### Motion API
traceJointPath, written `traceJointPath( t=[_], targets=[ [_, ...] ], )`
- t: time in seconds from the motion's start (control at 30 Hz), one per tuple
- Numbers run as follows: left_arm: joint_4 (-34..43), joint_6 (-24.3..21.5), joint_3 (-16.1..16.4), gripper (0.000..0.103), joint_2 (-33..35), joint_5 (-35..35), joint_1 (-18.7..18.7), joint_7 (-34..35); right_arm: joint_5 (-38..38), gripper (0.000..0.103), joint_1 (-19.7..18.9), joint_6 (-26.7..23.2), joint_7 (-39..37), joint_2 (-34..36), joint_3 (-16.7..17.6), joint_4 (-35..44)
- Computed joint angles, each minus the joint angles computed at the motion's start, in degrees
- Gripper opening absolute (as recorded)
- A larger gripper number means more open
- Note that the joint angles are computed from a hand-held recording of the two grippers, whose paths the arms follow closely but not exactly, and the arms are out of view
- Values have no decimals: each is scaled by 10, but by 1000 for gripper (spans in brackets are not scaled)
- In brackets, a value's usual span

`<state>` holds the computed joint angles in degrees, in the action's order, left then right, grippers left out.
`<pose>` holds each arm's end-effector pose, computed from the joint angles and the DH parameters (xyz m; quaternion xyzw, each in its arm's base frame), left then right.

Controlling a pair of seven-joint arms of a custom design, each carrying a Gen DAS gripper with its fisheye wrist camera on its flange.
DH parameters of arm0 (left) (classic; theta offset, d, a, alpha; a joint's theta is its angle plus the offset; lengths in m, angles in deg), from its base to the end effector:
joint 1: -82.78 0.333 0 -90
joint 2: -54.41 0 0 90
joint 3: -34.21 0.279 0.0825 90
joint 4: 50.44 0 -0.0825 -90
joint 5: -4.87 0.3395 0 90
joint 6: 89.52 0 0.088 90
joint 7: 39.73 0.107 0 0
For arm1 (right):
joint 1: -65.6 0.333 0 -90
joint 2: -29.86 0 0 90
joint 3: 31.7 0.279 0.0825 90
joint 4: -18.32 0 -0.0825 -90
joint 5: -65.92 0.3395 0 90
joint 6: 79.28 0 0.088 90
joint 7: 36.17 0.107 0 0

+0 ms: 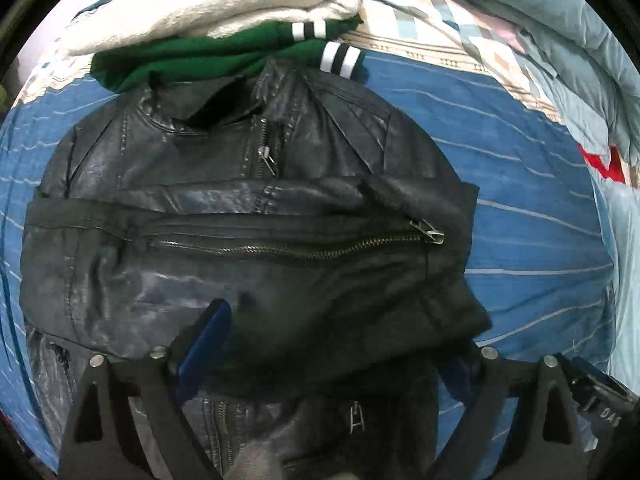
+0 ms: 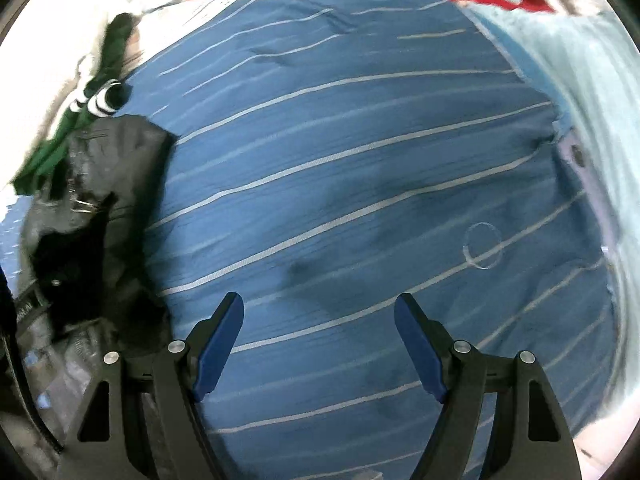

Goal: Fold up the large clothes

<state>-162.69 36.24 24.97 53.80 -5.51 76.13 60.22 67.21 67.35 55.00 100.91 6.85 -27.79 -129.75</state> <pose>0.5149 -0.1535 0.4825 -0.5617 0.8145 -0.1435 0.0236 0.3943 0.0391 0.4027 -0.4020 0.9121 -0.0302 0.0743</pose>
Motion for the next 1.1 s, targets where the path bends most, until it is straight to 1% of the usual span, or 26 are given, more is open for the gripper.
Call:
traceJointPath(
  t=[0.03, 0.13, 0.2, 0.23, 0.27, 0.33, 0.37, 0.4, 0.43, 0.47, 0.5, 0.53, 0.57, 0.6, 0.63, 0.67, 0.7, 0.77, 0.83, 0.87, 0.93, 0.97, 1.0, 1.03, 1.07, 1.1],
  targets=[
    [0, 1, 2, 94, -1, -5, 2, 3, 18, 79, 6, 11, -16, -4, -11, -6],
    [-14, 21, 13, 94, -40, -32, 10, 12, 19, 79, -4, 13, 0, -14, -4, -1],
    [-1, 11, 32, 94, -59, -63, 21, 15, 37, 79, 0, 14, -4, -8, -11, 16],
    [5, 0, 38, 94, -63, -65, 26, 14, 53, 79, 6, 19, -12, -7, -17, 20],
    [13, -16, 47, 94, -72, -60, 35, 7, 79, 79, 17, 26, -31, 5, -26, 37],
    [15, -22, 61, 94, -86, -41, 52, 3, 131, 77, 39, 37, -73, 37, -39, 73],
    [8, -11, 68, 94, -96, -20, 65, 1, 170, 74, 54, 55, -106, 58, -47, 92],
    [-1, 2, 72, 94, -102, 10, 77, -5, 207, 67, 65, 66, -139, 76, -54, 108],
    [-9, 13, 75, 94, -100, 35, 86, -7, 241, 65, 75, 72, -169, 96, -58, 126],
    [-10, 24, 73, 94, -88, 89, 100, -19, 275, 65, 85, 77, -198, 121, -59, 147],
    [-15, 36, 71, 94, -80, 125, 108, -31, 306, 64, 93, 79, -226, 150, -56, 173],
    [-13, 47, 69, 94, -64, 166, 116, -48, 305, 63, 93, 71, -233, 180, -50, 202],
    [-7, 60, 71, 94, -42, 199, 126, -66, 286, 62, 91, 54, -229, 206, -43, 229],
    [-2, 69, 73, 94, -27, 213, 132, -79, 257, 51, 91, 23, -226, 244, -37, 271],
    [7, 82, 76, 94, -7, 229, 138, -101, 223, 24, 93, -1, -213, 280, -32, 307],
    [19, 88, 78, 94, 11, 239, 143, -120, 182, 9, 100, -10, -189, 302, -29, 328],
    [27, 89, 79, 94, 22, 239, 147, -129, 139, 0, 109, -9, -162, 311, -29, 336],
    [47, 91, 78, 94, 43, 230, 152, -137, 75, 0, 125, 6, -116, 314, -30, 340],
    [58, 96, 76, 94, 52, 234, 153, -144, -15, 0, 142, 26, -57, 293, -34, 332],
    [66, 101, 76, 94, 58, 227, 156, -134, -55, 0, 147, 44, -24, 274, -34, 320],
    [71, 111, 75, 94, 67, 227, 159, -121, -93, 0, 142, 66, 14, 257, -32, 314],
    [75, 107, 73, 94, 76, 232, 158, -114, -72, 0, 144, 75, 3, 251, -40, 311],
    [84, 98, 71, 94, 91, 242, 155, -109, -10, 0, 126, 92, -26, 253, -29, 306],
    [97, 82, 70, 94, 112, 257, 152, -101, 88, 0, 115, 106, -82, 258, -27, 301],
    [110, 69, 70, 95, 129, 269, 148, -96, 172, 0, 97, 109, -128, 269, -16, 303],
    [105, 77, 70, 95, 144, 289, 144, -94, 217, 2, 100, 107, -156, 277, -22, 306]
  ],
)
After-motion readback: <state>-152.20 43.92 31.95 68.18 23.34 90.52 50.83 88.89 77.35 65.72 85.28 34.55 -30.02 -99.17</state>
